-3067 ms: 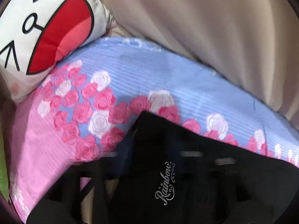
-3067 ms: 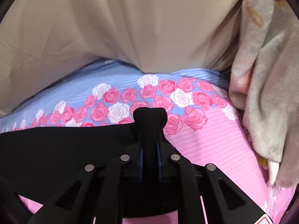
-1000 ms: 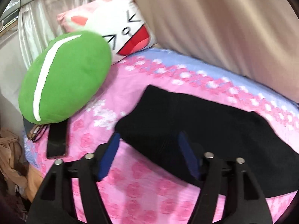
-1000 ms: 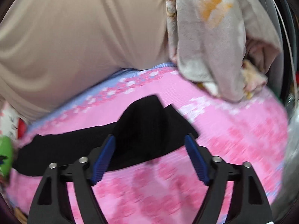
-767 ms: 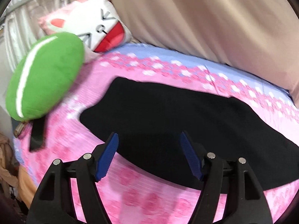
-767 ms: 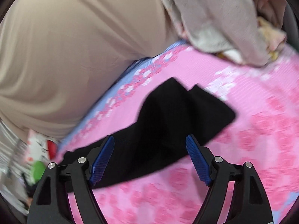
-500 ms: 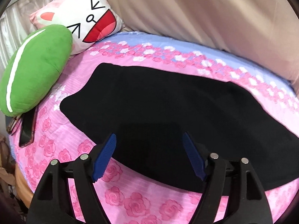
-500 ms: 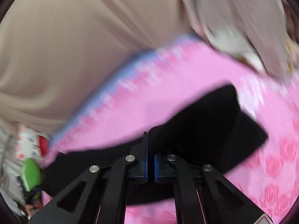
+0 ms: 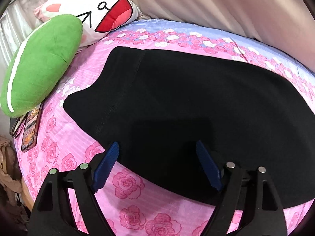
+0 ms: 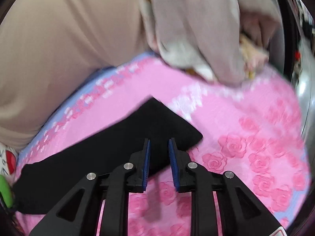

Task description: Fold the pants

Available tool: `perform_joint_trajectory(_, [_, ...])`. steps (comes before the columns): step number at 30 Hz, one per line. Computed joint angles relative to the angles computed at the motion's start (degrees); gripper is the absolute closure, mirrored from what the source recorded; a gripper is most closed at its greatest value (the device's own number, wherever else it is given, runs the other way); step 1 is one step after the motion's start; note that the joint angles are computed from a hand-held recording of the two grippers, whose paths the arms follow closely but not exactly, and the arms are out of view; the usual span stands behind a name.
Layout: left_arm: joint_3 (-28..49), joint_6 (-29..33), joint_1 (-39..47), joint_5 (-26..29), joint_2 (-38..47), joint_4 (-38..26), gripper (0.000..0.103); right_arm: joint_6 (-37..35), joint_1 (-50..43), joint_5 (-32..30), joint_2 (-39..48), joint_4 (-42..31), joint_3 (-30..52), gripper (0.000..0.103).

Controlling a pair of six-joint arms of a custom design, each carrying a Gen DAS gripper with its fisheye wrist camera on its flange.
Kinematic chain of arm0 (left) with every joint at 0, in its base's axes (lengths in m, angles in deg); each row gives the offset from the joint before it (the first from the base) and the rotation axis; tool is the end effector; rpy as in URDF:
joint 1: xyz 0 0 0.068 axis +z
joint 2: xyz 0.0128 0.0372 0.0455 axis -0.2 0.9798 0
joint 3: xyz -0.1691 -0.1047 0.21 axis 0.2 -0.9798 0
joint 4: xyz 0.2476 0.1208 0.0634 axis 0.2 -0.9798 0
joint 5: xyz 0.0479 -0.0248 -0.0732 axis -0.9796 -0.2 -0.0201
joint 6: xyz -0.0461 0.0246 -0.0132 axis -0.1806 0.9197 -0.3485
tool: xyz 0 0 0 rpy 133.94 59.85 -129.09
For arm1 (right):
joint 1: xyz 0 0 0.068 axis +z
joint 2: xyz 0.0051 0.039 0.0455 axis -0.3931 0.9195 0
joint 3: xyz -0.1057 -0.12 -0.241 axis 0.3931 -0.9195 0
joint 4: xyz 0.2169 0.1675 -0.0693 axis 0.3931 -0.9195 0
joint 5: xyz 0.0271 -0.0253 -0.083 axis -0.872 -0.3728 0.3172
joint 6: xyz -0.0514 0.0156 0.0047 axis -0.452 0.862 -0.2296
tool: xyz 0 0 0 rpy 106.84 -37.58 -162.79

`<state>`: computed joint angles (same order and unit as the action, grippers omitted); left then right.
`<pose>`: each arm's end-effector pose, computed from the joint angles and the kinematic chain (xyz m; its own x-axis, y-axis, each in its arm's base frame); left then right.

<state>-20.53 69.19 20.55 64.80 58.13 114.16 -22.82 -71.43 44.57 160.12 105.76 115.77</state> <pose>0.2354 0.1512 0.0460 -0.7098 -0.3811 -0.5924 -0.5338 0.8397 0.0994 0.2042 -0.2013 0.0778 -0.5079 0.5017 -0.7003 0.3743 0.8607 0.3452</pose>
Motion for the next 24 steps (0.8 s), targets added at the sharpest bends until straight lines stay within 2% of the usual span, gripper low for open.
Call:
perform_joint_trajectory(3, [-0.1,-0.2,0.3,1.0,-0.7,0.3,0.025,-0.3,7.7,-3.1,-8.4,-3.7,-2.8,0.069])
perform_joint_trajectory(5, [-0.4,-0.4,0.1,1.5,-0.7,0.9,0.024,0.3,18.3,-0.8,-11.4,-4.8,-3.5,0.061])
perform_joint_trajectory(8, [-0.9,-0.1,-0.1,1.3,0.3,2.7,0.022,1.4,38.6,3.2,-8.8,-5.8,1.2,0.061])
perform_joint_trajectory(10, [-1.3,0.7,0.7,2.3,0.9,4.0,0.022,3.9,51.4,6.1,-3.4,-6.9,7.7,0.061])
perform_joint_trajectory(11, [-1.5,0.9,1.0,2.9,1.0,4.3,0.022,5.0,57.4,7.8,1.2,-7.6,13.5,0.061])
perform_joint_trajectory(14, [-2.2,2.5,2.6,5.4,1.3,6.0,0.021,6.6,67.1,11.1,9.5,-13.6,26.6,0.061])
perform_joint_trajectory(15, [-2.4,2.9,3.0,6.0,1.5,6.8,0.021,7.3,69.9,12.4,14.5,-15.7,33.5,0.061])
perform_joint_trajectory(17, [-2.8,3.9,3.3,6.7,2.4,8.6,0.02,9.0,73.0,14.0,20.8,-20.2,43.4,0.061])
perform_joint_trajectory(19, [-3.5,4.7,3.6,7.4,3.2,11.3,0.019,10.7,75.1,13.2,28.5,-27.0,55.3,0.061])
perform_joint_trajectory(21, [-3.4,4.8,4.3,8.9,3.4,11.6,0.018,10.9,77.5,16.1,35.4,-32.5,65.4,0.06])
perform_joint_trajectory(22, [-3.5,4.8,4.8,10.0,3.5,11.6,0.017,10.0,77.8,16.4,36.7,-36.2,67.8,0.058])
perform_joint_trajectory(24, [-3.2,4.6,5.6,11.9,3.2,10.8,0.017,9.7,78.9,17.3,39.2,-36.2,69.8,0.061])
